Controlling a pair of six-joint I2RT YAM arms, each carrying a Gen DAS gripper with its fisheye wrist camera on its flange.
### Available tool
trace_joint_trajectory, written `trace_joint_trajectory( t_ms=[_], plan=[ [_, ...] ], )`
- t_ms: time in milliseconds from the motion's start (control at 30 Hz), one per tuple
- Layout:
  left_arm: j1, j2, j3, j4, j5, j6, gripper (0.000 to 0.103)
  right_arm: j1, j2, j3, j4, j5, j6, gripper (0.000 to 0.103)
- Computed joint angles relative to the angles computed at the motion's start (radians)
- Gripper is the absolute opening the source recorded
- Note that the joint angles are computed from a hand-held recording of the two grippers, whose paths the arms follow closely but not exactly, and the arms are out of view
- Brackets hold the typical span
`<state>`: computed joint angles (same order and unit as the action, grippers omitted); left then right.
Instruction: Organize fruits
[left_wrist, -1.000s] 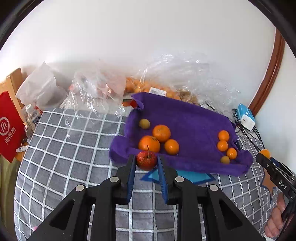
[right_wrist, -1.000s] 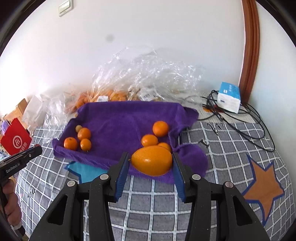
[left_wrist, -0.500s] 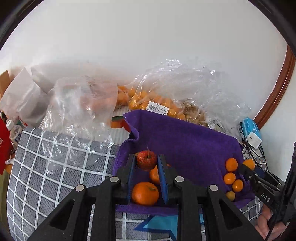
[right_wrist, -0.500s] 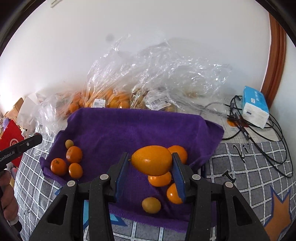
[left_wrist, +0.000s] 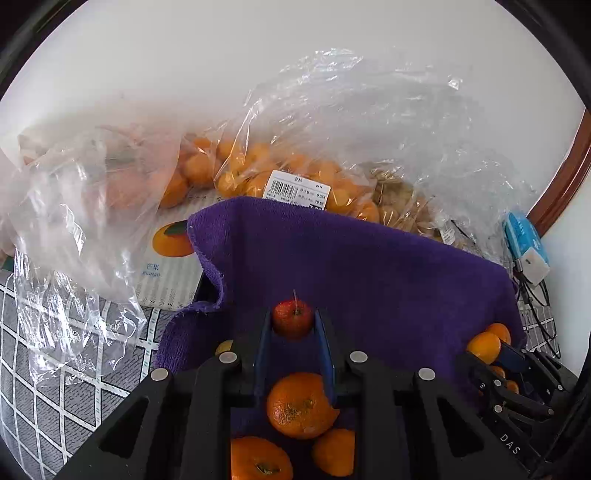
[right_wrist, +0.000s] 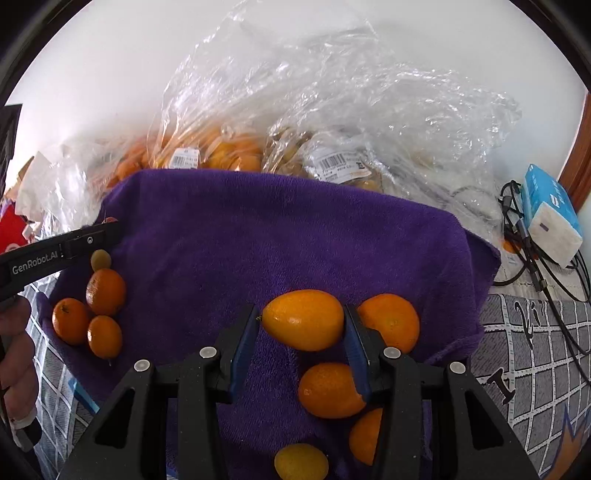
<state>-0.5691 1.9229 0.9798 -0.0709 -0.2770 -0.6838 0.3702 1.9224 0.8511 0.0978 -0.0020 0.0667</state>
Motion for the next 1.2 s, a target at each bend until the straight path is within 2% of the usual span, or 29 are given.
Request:
trace_joint_trajectory(
  t_ms=[167, 333, 400, 500, 600, 700, 867, 967, 1133, 1200],
  plan=[
    [-0.005, 0.039, 0.022, -0.005, 0.001, 0.014, 0.023, 0.025, 0.020, 0.011, 0.008, 0.037, -0.048, 0.045],
    [-0.004, 0.039, 0.015, -0.009, 0.023, 0.005, 0.024, 0.023, 0.000, -0.009, 0.013, 0.030, -0.033, 0.047],
    [-0.005, 0.020, 0.007, -0.018, 0.027, 0.003, 0.031, 0.019, -0.023, -0.017, 0.000, 0.022, -0.017, 0.052],
    [-0.027, -0.039, -0.015, -0.038, -0.004, 0.019, 0.033, 0.028, -0.102, -0.057, -0.013, 0.058, 0.001, 0.061],
    [-0.061, -0.134, -0.060, -0.059, -0.046, 0.013, 0.043, 0.037, -0.218, -0.112, -0.042, 0.095, 0.022, 0.064],
    [-0.108, -0.257, -0.124, -0.097, -0.094, -0.017, 0.048, 0.050, -0.350, -0.166, -0.083, 0.127, 0.051, 0.069],
    [-0.240, -0.467, -0.201, -0.233, -0.215, -0.119, 0.056, 0.052, -0.642, -0.262, -0.221, 0.180, 0.066, 0.070],
    [-0.369, -0.554, -0.209, -0.339, -0.320, -0.216, 0.064, 0.014, -0.826, -0.294, -0.362, 0.137, 0.105, 0.070],
    [-0.627, -0.592, -0.143, -0.606, -0.488, -0.437, 0.070, 0.042, -1.138, -0.335, -0.618, 0.176, 0.158, 0.070],
    [-0.724, -0.565, -0.098, -0.728, -0.544, -0.569, 0.073, 0.086, -1.254, -0.343, -0.729, 0.219, 0.191, 0.070]
  ],
)
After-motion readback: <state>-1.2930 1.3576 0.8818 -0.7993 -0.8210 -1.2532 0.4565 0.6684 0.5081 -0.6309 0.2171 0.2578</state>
